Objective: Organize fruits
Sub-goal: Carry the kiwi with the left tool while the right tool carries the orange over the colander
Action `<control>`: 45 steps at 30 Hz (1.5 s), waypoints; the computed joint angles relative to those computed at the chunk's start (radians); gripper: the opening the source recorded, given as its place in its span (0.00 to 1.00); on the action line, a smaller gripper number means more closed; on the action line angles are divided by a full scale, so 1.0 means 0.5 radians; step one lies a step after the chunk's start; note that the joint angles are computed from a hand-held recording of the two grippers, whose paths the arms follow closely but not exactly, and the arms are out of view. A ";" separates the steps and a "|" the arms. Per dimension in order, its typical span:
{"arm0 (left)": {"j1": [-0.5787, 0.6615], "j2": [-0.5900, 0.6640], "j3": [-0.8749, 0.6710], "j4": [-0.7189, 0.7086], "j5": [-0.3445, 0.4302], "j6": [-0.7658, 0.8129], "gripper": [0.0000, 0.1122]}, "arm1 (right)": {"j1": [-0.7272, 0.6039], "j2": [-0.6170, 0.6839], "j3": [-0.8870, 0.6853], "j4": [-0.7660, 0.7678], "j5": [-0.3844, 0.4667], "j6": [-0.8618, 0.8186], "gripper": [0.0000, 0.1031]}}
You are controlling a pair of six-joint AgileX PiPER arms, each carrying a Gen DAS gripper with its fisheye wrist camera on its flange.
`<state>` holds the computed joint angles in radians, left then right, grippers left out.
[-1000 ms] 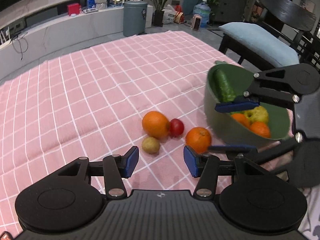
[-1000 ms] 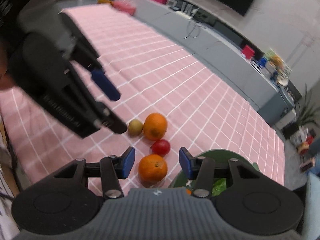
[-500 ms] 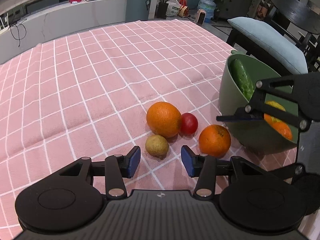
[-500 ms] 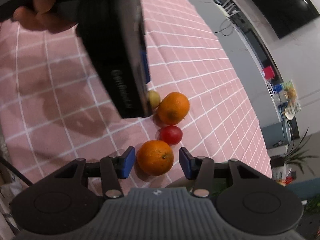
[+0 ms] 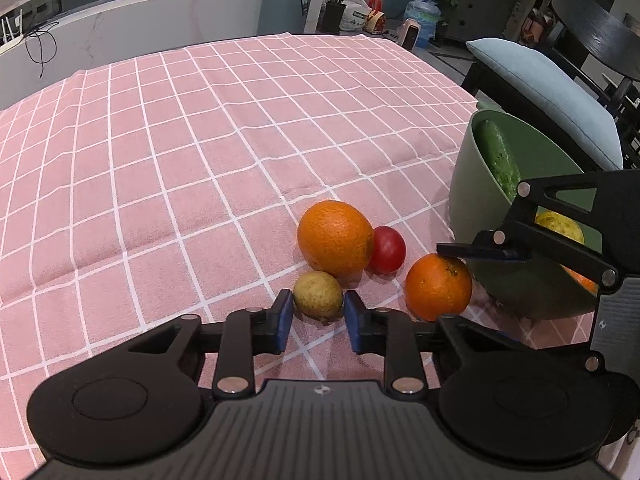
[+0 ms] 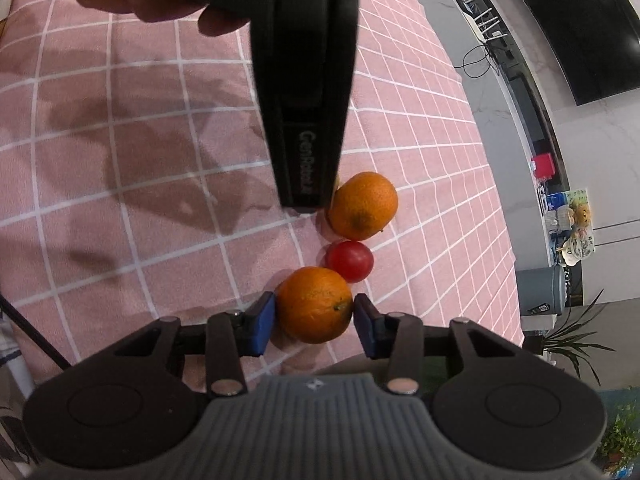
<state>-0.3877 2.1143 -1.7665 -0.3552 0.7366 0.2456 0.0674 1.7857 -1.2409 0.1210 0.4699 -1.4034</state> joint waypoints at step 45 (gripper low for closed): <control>-0.553 0.293 -1.203 0.508 0.631 -0.495 0.27 | -0.971 -0.066 -0.299 1.128 0.568 0.349 0.36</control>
